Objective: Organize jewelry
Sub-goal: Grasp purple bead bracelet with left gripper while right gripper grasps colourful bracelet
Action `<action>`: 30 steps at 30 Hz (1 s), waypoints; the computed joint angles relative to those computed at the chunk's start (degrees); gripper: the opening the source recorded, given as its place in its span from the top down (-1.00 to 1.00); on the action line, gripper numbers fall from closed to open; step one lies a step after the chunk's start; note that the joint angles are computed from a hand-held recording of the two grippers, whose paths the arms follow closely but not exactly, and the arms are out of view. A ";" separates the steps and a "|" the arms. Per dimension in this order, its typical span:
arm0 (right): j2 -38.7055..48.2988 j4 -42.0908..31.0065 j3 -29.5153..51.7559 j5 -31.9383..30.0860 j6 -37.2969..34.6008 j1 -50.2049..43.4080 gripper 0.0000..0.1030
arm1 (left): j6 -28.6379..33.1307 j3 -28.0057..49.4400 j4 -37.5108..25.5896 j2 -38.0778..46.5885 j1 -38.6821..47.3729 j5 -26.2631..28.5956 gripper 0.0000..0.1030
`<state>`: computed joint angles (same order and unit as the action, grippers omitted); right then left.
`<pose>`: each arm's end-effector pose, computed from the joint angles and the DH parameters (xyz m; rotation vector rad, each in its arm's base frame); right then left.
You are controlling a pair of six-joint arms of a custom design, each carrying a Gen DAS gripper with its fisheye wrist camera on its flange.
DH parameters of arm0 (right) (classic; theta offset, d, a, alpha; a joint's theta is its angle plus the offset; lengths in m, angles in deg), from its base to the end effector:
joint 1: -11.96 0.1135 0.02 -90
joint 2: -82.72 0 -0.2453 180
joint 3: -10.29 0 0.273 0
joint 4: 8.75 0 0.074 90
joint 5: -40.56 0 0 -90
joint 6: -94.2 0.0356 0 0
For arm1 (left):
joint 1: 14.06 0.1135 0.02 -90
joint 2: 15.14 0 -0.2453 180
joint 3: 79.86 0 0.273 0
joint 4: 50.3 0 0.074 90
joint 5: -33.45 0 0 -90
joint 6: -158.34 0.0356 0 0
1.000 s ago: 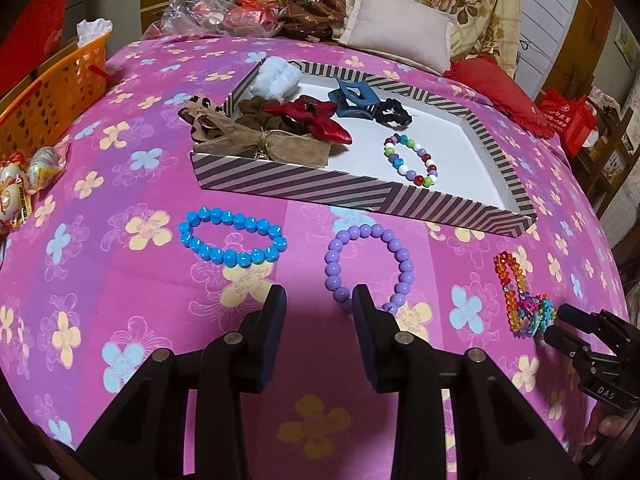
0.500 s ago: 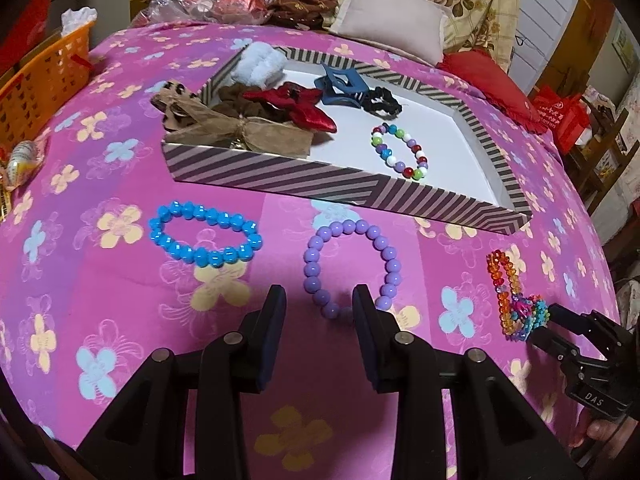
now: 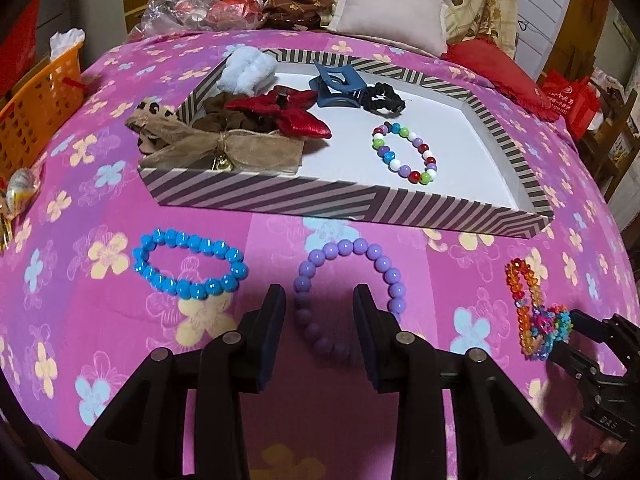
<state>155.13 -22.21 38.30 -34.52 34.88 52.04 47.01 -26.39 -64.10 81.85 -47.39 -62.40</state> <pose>0.1579 0.1208 0.0645 -0.1124 2.5335 0.1521 0.2584 -0.1656 0.0769 0.2312 2.5698 -0.2302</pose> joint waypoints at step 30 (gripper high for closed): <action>-16.84 -8.69 -4.18 -0.28 4.13 1.81 0.65 | 0.38 -2.94 1.32 -4.83 1.42 7.39 0.75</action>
